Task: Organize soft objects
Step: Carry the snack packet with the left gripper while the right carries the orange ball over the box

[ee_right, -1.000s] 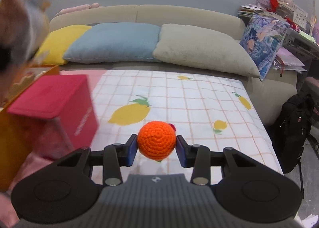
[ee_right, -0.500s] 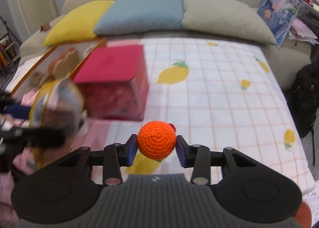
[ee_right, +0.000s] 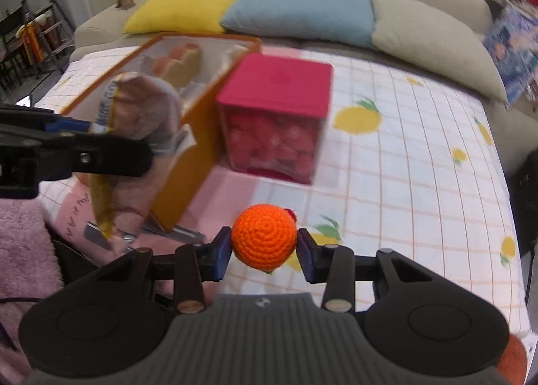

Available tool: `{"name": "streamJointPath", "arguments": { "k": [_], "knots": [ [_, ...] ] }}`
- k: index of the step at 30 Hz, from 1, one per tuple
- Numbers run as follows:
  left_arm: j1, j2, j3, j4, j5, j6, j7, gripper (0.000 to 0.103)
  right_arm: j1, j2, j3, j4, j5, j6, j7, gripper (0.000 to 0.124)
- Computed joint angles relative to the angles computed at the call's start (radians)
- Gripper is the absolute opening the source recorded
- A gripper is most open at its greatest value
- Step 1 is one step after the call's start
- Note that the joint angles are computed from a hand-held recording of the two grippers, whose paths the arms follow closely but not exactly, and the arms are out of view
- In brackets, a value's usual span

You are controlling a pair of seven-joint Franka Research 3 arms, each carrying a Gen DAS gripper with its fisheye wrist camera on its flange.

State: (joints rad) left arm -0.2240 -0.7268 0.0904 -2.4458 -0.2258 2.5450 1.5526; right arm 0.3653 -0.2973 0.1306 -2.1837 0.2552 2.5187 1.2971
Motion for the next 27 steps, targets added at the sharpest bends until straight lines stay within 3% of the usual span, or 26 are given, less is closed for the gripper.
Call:
{"name": "streamJointPath", "arguments": {
  "k": [14,21,27],
  "knots": [
    [0.103,0.016,0.023,0.008,0.081,0.113,-0.057,0.048,0.069,0.123,0.013,0.173,0.061,0.098,-0.111,0.041],
    [0.129,0.103,0.042,0.068,0.105,0.108,-0.033,0.048,0.096,0.247,0.031,0.311,0.051,0.154,-0.238,0.041],
    [0.143,0.212,0.067,0.147,0.076,0.061,0.043,0.048,0.11,0.405,0.036,0.485,-0.048,0.108,-0.278,0.041]
  ]
}}
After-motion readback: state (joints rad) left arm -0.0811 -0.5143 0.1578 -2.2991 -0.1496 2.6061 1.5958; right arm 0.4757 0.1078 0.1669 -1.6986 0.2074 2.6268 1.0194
